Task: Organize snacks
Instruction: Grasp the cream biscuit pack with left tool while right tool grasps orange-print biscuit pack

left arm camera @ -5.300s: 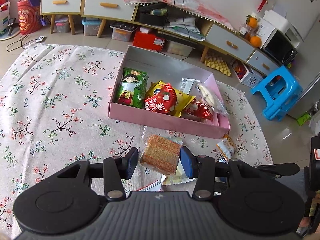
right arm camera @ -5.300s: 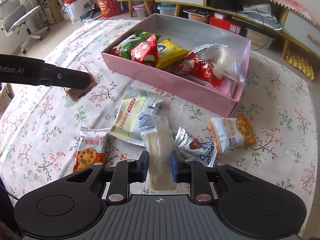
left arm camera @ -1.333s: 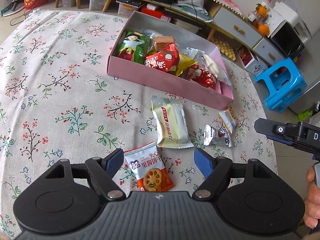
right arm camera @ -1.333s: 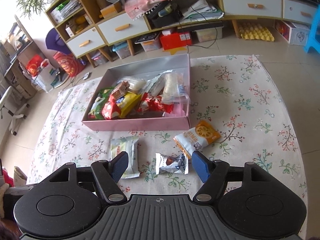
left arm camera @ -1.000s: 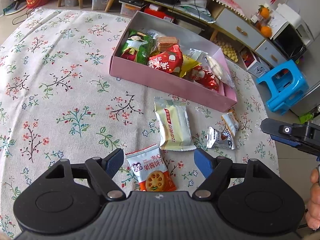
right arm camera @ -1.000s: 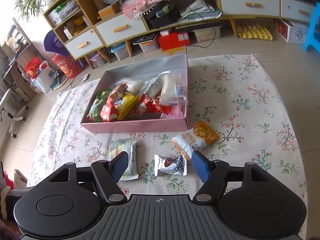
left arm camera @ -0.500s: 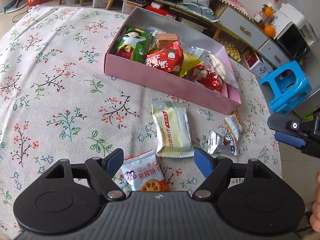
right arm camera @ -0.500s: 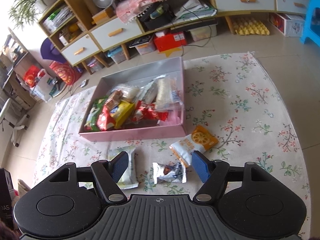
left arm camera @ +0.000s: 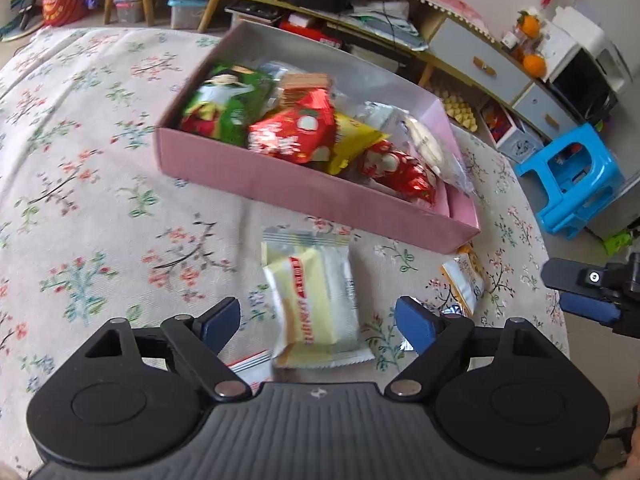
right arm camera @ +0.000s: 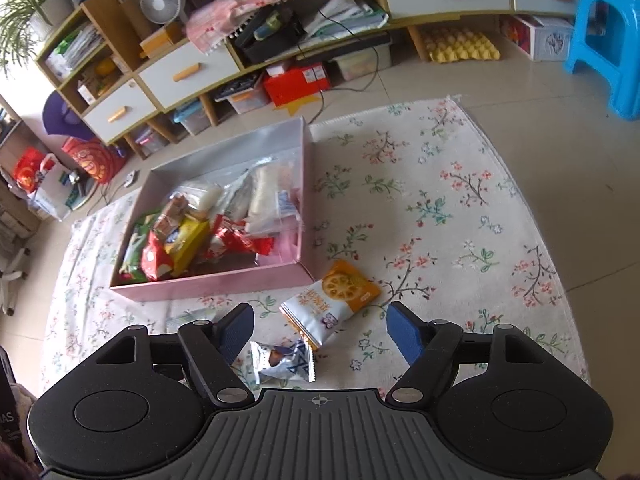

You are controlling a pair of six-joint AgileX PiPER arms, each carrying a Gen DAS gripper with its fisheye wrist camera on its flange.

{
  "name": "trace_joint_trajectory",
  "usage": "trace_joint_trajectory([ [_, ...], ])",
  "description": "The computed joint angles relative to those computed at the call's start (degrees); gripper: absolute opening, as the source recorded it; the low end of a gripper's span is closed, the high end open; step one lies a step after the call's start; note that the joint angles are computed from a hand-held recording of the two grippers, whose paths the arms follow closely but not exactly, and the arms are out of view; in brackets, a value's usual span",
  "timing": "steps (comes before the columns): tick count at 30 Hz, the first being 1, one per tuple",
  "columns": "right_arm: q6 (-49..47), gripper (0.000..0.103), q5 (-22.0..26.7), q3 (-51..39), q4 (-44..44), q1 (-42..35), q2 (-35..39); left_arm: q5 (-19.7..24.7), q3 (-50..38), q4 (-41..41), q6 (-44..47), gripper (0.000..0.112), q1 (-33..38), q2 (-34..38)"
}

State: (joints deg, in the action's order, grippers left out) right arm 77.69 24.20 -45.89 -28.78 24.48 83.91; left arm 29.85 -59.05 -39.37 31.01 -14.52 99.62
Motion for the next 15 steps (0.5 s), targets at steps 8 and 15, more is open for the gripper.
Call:
trace_joint_trajectory([
  [8, -8.9, 0.075, -3.1, -1.6, 10.5, -2.9, 6.4, -5.0, 0.4, 12.8, -8.7, 0.073, -3.9, 0.8],
  [15, -9.8, 0.075, -3.3, -4.2, 10.2, -3.4, 11.6, -6.9, 1.3, 17.9, -10.4, 0.046, -4.3, -0.1],
])
